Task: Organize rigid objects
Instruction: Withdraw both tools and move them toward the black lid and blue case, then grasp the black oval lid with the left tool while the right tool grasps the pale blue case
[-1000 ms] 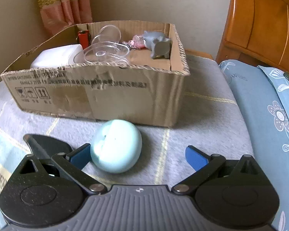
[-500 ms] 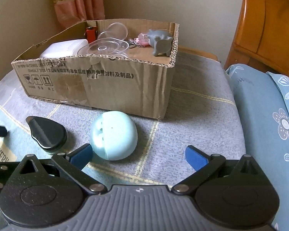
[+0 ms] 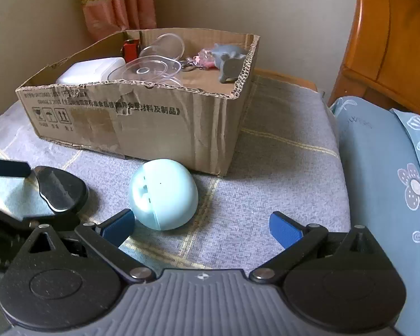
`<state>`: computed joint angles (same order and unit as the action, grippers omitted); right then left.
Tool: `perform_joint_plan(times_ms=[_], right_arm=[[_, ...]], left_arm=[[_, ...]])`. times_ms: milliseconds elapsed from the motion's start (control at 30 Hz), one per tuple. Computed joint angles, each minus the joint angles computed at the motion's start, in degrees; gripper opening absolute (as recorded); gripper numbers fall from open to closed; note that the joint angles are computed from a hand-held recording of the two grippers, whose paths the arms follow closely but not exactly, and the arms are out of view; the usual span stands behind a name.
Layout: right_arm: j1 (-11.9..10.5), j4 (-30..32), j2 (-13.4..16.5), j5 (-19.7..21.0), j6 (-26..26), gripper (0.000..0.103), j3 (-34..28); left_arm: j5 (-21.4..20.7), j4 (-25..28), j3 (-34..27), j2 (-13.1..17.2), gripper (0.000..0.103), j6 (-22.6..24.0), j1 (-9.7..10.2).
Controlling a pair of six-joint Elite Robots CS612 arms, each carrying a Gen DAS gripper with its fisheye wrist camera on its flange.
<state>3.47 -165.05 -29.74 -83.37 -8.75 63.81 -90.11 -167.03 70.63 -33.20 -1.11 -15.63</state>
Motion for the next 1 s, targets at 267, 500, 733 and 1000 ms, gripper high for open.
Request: perform_joint_plan(times_ms=[267,500,733,1000], right_arm=[[-0.06,-1.23,0.04,0.22,-0.20,0.103,0.39],[-0.01,-1.65,0.09,0.11,-0.07,0.103,0.39],[-0.18,-3.32,0.17,0.87,-0.82,0.103,0.91],[-0.60,-2.23,-0.14,2.78,-3.17,0.103,1.09]], left_arm=[[0.76,-0.16,-0.06,0.12,0.103,-0.80,0.37],[2.35,-0.23,0.18,0.00,0.103,-2.81,0.41],[4.84,-1.26,-0.03,0.39,0.102,-5.79,-0.28],[3.13,-5.00,0.58,0.69,0.092,-3.08,-0.01]])
